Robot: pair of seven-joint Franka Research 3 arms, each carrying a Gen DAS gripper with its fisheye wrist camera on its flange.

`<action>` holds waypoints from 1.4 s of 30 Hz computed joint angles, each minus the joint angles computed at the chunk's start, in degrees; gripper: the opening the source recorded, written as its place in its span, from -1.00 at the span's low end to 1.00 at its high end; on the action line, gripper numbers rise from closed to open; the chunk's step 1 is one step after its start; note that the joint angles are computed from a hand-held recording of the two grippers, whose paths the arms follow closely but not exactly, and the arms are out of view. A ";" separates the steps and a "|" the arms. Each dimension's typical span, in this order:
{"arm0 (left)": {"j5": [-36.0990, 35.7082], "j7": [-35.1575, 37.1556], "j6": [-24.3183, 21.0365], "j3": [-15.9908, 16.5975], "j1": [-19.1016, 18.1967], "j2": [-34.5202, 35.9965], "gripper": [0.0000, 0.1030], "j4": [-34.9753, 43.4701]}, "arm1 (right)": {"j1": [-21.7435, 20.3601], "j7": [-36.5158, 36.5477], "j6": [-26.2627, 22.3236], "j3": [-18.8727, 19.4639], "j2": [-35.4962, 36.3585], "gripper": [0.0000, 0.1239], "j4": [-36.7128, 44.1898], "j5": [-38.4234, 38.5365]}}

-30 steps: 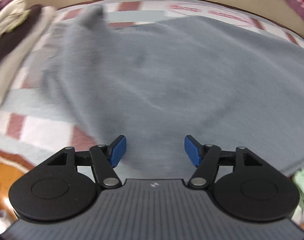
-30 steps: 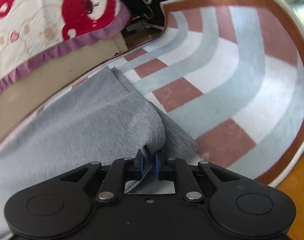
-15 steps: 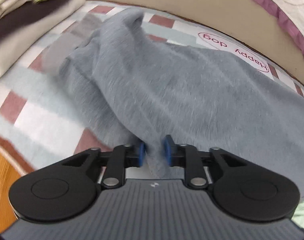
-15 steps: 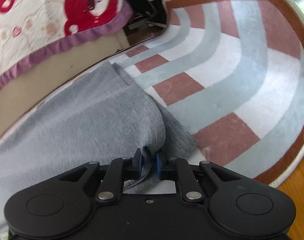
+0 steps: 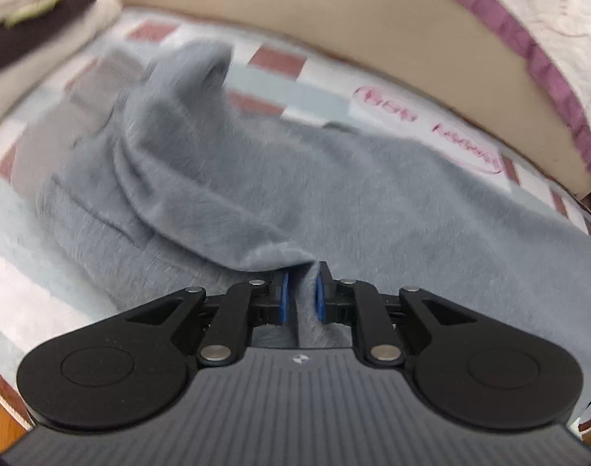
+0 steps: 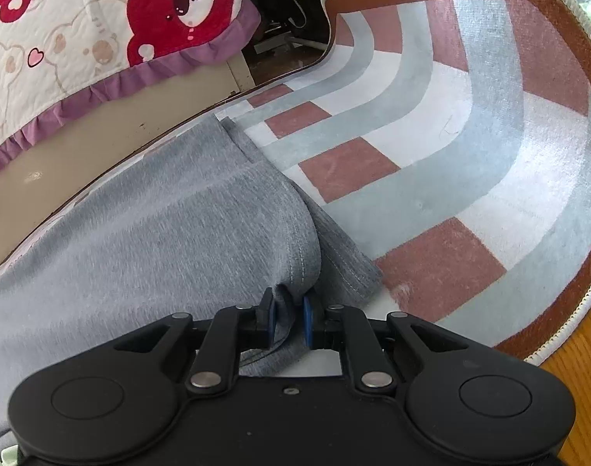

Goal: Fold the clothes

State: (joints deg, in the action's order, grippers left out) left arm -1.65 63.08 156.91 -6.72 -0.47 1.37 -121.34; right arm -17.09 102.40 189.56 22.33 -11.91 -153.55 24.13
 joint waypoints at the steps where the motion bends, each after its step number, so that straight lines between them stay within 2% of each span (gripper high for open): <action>1: -1.86 1.70 2.06 -0.04 0.12 -1.04 -0.72 -1.52 | -0.16 0.01 -0.43 0.06 -0.06 -0.80 0.16 -0.03; 3: -5.70 5.36 5.93 0.68 -0.58 -3.09 -0.61 -4.42 | -3.61 0.84 -1.41 3.38 -0.42 -0.80 0.49 -0.91; 4: -3.24 6.09 6.24 -0.65 0.56 -5.06 -0.52 -6.38 | -6.37 1.69 -2.06 6.03 -0.83 -0.80 0.59 -2.01; 6: 3.21 6.24 6.58 -0.12 -0.34 -8.96 -0.02 -10.02 | -9.44 3.07 -3.07 8.76 -1.39 -0.80 0.76 -4.22; 7: 6.07 6.56 6.51 -0.26 -0.41 -10.91 0.02 -11.69 | -9.33 3.50 -3.41 8.45 -1.45 -0.80 0.81 -5.00; 9: 4.30 10.80 2.37 0.80 -2.73 -14.69 0.02 -14.29 | -7.65 4.02 -3.97 6.33 -1.39 -0.80 0.92 -6.14; 11: -6.85 16.98 0.43 5.40 -8.30 -16.70 0.11 -16.16 | -4.64 4.35 -4.19 2.98 -1.19 -0.80 0.91 -6.75; 13: -19.89 22.51 0.33 9.23 -12.73 -16.30 0.15 -16.60 | -3.87 5.48 -3.86 2.01 -1.17 -0.80 0.66 -7.83; 16: -25.50 21.60 1.15 7.99 -11.77 -12.27 0.15 -14.39 | -5.42 7.80 -3.68 3.26 -1.28 -0.80 0.50 -10.15; 17: -26.14 21.72 2.52 7.23 -11.20 -10.77 0.09 -13.70 | -5.77 8.40 -3.88 3.46 -1.36 -0.80 0.52 -10.98; 19: -24.98 22.22 4.41 5.52 -9.63 -7.66 -0.65 -11.90 | -4.67 8.65 -5.76 1.73 -1.45 -0.80 1.27 -12.52; 20: -20.64 18.94 4.27 4.01 -8.03 -7.86 -0.82 -11.76 | -3.71 8.87 -7.25 0.45 -1.65 -0.78 1.88 -12.89; 22: -12.10 12.57 3.59 1.68 -5.50 -8.36 -0.86 -11.34 | -1.53 9.68 -7.18 -2.01 -2.83 -0.84 1.80 -13.03; 24: -4.96 7.16 2.49 0.07 -3.92 -12.54 -0.89 -13.24 | 4.11 8.75 -3.92 -7.43 -4.88 -0.85 0.31 -12.26; 25: -2.60 5.24 1.19 -0.26 -3.52 -14.78 -0.90 -14.34 | 5.90 8.27 -4.33 -9.09 -6.29 -0.86 -0.09 -11.75; 26: -0.49 3.54 -0.25 -0.53 -3.21 -16.97 -0.92 -15.31 | 6.07 6.82 -5.05 -8.83 -7.67 -0.86 -0.28 -10.01; 27: 1.00 2.10 -2.33 -0.55 -3.05 -18.37 -0.94 -15.75 | 4.24 7.94 -6.40 -7.26 -8.76 -0.86 -0.39 -12.25; 30: 1.47 0.36 -6.89 0.26 -4.23 -18.45 -0.95 -15.96 | -7.44 11.59 -12.59 3.68 -9.02 -0.86 1.06 -19.93; 31: 2.29 -0.88 -8.13 -0.10 -4.22 -17.46 -0.95 -15.49 | -10.21 13.30 -14.72 6.18 -8.22 -0.86 1.84 -22.47; 32: 3.03 -2.03 -9.37 -0.43 -4.25 -16.44 -0.95 -14.97 | -11.02 14.96 -16.01 6.83 -7.04 -0.86 2.25 -23.41; 34: 3.73 -1.92 -11.09 -0.26 -4.64 -15.36 -0.89 -13.84 | -11.01 18.50 -13.61 6.51 -6.45 -0.84 1.08 -23.65; 35: 3.77 -1.60 -11.04 0.07 -4.67 -15.80 -0.80 -13.69 | -10.48 19.30 -13.90 5.67 -7.03 -0.78 0.78 -23.82; 36: 3.79 -1.26 -11.00 0.38 -4.68 -16.23 -0.56 -13.53 | -10.55 20.39 -14.66 5.33 -7.86 -0.56 0.57 -24.37; 37: 3.87 -0.99 -10.85 0.65 -4.61 -16.71 -0.39 -13.43 | -12.58 22.46 -17.06 6.67 -9.48 -0.34 0.78 -26.19; 38: 5.56 -2.29 -8.90 0.55 -3.63 -18.27 -0.04 -14.69 | -13.78 24.07 -19.37 7.25 -10.97 -0.26 1.04 -27.63; 39: 7.33 -3.65 -6.96 0.45 -2.60 -19.76 0.16 -15.87 | -13.44 24.65 -21.19 6.30 -12.38 -0.25 1.27 -28.08; 40: 9.21 -5.09 -5.13 0.34 -1.47 -21.13 0.19 -16.92 | -13.32 25.42 -22.60 5.53 -13.95 -0.25 1.61 -28.69; 42: 14.49 -8.76 -4.85 -0.26 2.10 -21.50 0.25 -16.72 | -11.73 24.83 -24.34 2.79 -15.62 -0.25 3.34 -29.68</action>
